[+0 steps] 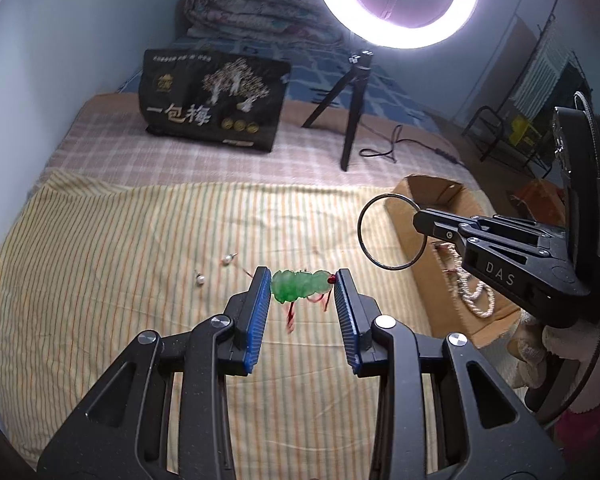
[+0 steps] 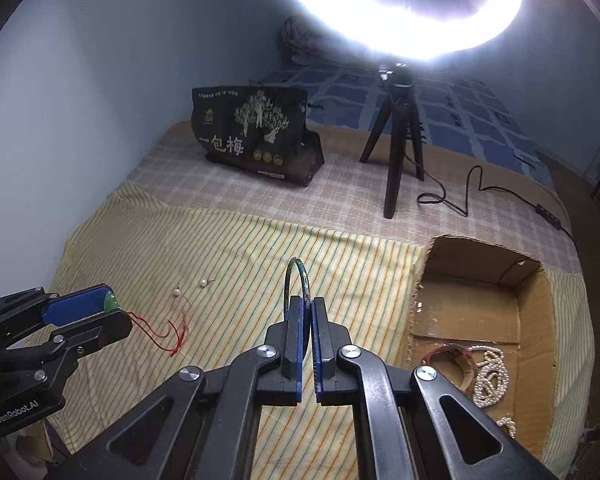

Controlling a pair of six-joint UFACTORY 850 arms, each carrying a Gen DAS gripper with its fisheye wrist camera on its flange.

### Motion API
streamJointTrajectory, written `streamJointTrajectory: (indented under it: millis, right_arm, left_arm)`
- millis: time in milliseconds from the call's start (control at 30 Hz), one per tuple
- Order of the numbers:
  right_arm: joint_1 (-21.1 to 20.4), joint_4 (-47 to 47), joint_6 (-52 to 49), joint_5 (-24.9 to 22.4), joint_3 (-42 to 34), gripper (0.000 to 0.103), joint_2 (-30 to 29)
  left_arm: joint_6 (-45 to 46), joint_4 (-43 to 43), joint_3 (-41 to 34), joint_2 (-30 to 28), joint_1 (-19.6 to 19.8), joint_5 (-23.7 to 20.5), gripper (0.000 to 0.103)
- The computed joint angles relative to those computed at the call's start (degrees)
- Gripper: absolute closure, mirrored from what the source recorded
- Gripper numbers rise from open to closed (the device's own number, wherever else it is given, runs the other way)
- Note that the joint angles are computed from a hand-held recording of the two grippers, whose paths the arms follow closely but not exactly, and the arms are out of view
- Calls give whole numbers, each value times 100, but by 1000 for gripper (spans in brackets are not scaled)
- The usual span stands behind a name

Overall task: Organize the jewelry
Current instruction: 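Carry the pendant with the left tool while the right tool carries the bangle into the box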

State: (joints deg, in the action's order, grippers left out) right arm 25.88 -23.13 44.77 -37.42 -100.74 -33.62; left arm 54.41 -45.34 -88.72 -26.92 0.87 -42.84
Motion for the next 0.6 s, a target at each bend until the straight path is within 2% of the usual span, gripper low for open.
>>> streamJointTrajectory:
  millis: [600]
  right_arm:
    - [-288,-936,1215,179,1330,102,1195]
  left_arm:
    - [339,-502,158,349,-370,-195,71]
